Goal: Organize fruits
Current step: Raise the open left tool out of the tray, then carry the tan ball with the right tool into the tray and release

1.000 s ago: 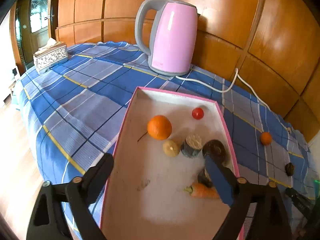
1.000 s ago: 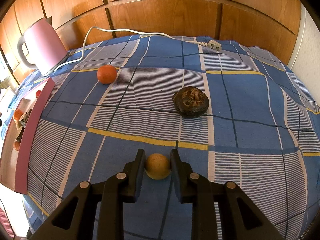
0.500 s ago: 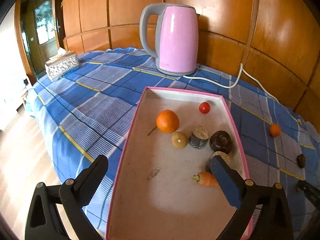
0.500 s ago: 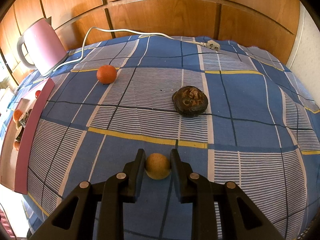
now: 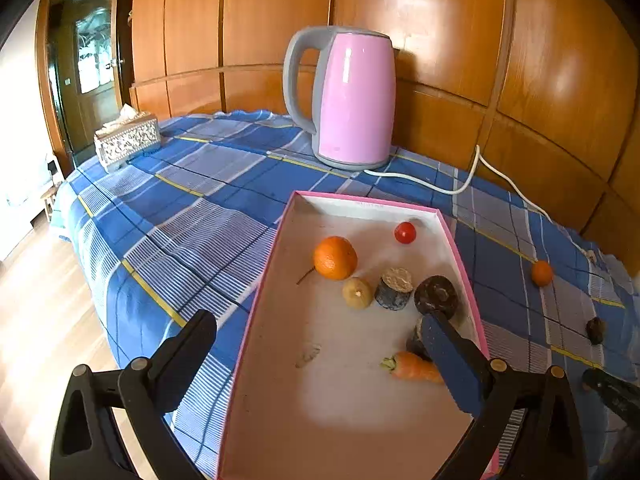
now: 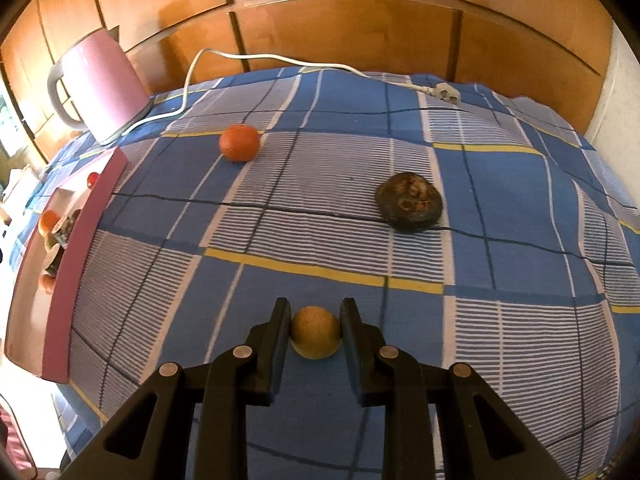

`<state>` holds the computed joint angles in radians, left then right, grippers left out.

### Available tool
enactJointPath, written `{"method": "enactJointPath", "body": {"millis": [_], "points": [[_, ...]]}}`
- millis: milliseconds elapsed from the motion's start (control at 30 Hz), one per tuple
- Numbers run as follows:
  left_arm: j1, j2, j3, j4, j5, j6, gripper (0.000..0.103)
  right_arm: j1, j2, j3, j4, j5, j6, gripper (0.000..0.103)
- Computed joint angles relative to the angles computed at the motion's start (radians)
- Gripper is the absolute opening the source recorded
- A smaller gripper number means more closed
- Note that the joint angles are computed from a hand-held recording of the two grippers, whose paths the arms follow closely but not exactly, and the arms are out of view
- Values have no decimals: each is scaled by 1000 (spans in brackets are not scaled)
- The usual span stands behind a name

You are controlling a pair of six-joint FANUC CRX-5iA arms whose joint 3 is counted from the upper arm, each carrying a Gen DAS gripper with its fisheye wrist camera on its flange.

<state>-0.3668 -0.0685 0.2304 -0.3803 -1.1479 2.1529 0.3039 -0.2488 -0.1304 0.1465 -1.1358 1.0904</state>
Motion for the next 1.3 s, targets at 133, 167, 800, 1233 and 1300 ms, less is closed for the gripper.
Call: {"method": "enactJointPath", "body": {"millis": [133, 167, 800, 1233, 1300], "points": [[-6, -9, -4, -34, -3, 22, 103, 7, 5, 18, -33, -3, 24, 25], [-4, -13, -6, -39, -2, 26, 103, 10, 6, 22, -41, -4, 29, 25], [91, -88, -44, -65, -13, 111, 103, 74, 126, 298, -367, -47, 327, 25], [128, -87, -62, -28, -32, 100, 103, 239, 270, 458, -421, -67, 386, 26], [133, -88, -68, -21, -29, 104, 103, 259, 279, 460, -392, -53, 380, 26]]}}
